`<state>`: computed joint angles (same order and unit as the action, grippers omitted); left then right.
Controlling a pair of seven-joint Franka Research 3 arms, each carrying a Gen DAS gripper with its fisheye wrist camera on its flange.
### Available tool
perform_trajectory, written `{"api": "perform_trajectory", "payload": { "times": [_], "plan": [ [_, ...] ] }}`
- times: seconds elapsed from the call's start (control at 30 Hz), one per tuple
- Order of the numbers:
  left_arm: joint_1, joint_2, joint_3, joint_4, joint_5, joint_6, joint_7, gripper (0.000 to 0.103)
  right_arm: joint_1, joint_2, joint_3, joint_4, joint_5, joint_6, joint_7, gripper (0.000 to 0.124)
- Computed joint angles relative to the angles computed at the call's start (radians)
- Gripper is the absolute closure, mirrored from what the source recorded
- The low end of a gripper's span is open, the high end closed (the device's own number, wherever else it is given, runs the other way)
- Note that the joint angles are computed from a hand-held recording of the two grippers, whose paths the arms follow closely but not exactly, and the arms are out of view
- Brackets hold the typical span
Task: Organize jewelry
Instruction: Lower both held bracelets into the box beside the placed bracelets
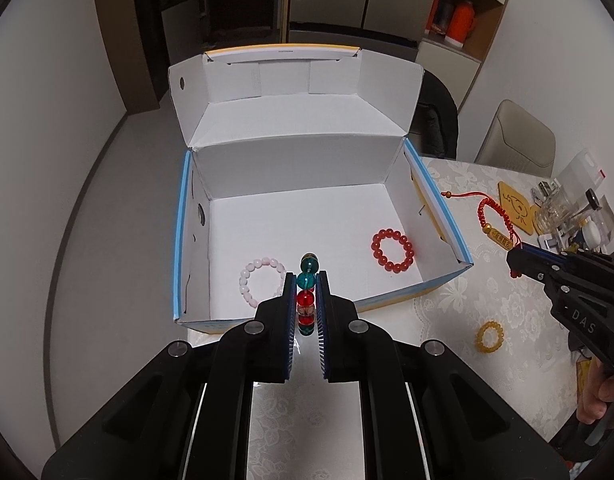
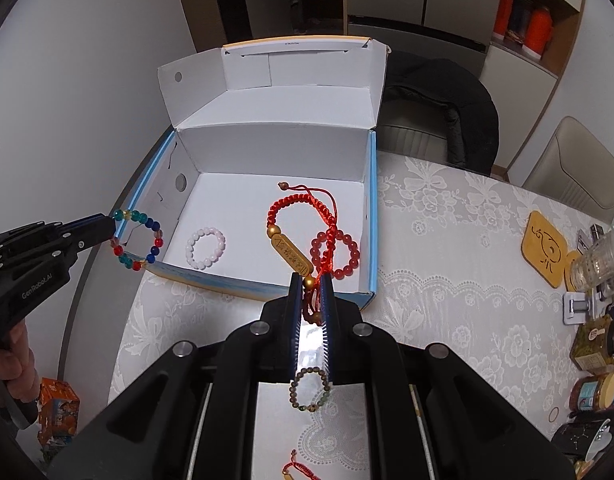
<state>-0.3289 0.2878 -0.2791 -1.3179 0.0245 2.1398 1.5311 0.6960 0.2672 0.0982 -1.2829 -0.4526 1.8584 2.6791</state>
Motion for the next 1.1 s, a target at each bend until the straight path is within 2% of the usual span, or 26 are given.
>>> {"api": "perform_trajectory", "payload": {
  "times": [0.27, 0.63, 0.9, 1.1],
  "plan": [
    [-0.017, 0.132, 0.011, 0.171, 0.031, -0.069, -0.002, 0.094, -0.023, 0.096, -0.026, 0.097, 0.067, -0.006, -0.073, 0.116],
    [-0.039, 0.287, 0.035, 0.34, 0.061, -0.159, -0.007, 0.094, -0.058, 0.223, -0.061, 0.199, 0.207, -0.009, -0.154, 0.116],
    [-0.057, 0.375, 0.046, 0.434, 0.071, -0.218, -0.011, 0.094, -0.072, 0.333, -0.08, 0.318, 0.282, -0.065, -0.197, 0.116],
    [-0.09, 0.502, 0.063, 0.613, 0.079, -0.319, -0.006, 0.094, -0.082, 0.42, -0.09, 0.426, 0.33, -0.117, -0.227, 0.115]
  ]
}}
